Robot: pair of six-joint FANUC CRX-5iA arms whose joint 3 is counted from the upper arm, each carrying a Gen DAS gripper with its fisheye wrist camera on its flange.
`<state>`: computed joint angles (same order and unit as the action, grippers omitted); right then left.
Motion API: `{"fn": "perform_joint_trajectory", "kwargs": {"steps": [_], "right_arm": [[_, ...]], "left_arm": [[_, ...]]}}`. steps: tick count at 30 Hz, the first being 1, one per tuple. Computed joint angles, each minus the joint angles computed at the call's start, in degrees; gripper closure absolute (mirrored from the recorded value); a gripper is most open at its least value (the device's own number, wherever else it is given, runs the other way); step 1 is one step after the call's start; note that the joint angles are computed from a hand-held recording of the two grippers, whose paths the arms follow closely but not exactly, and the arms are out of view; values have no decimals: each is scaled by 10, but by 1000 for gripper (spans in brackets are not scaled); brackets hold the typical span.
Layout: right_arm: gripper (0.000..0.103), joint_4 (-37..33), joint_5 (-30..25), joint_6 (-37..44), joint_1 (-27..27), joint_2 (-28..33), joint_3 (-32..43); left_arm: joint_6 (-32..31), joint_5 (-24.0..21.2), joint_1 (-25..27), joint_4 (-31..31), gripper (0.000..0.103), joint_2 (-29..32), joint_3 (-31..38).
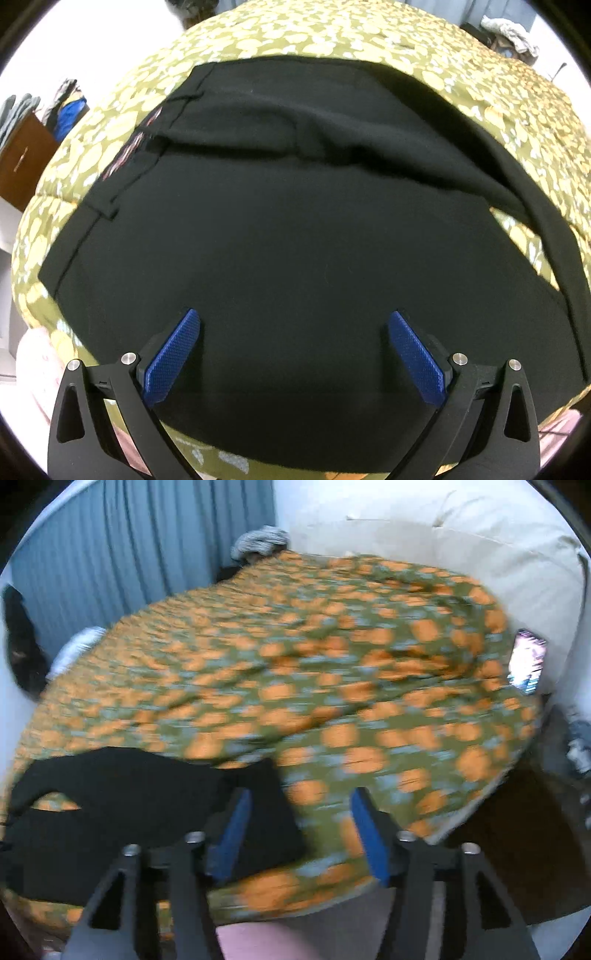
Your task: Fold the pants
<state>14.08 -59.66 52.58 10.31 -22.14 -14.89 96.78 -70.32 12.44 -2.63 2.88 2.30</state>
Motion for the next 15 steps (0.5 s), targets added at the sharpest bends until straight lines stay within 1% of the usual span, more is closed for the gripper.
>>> {"fn": "perform_joint_trajectory", "kwargs": {"steps": [1,2,4,5,6,7,8,9,10,11,13,15], "right_arm": [[31,-40,14,-3,21,0,4],[30,-79,20,8,28,2,10],[30,-206,33,58,40,34,37],[30,-251,40,72,43,44,38],[30,-286,42,81,41,58,43],[30,-302,47,78,41,69,41],[30,-308,55,61,41,79,34],[30,-304,55,28,37,88,26],[30,-287,57,-9,38,92,17],[30,-262,69,-48,42,87,2],[30,-173,117,-150,63,61,-45],[27,-128,144,-216,67,49,-71]], "left_arm": [[2,-1,1,1,1,-2,-5],[5,-1,3,4,1,-6,-12],[6,4,8,8,1,-17,-26],[2,6,12,12,1,-23,-31],[-2,7,16,15,1,-27,-34],[-5,8,20,16,1,-32,-36],[-8,10,25,17,1,-37,-39],[-11,13,30,17,1,-44,-42],[-13,15,35,16,1,-50,-45],[-15,17,41,14,1,-57,-49],[-18,18,51,14,1,-67,-58],[-18,17,61,17,1,-74,-67]]}}
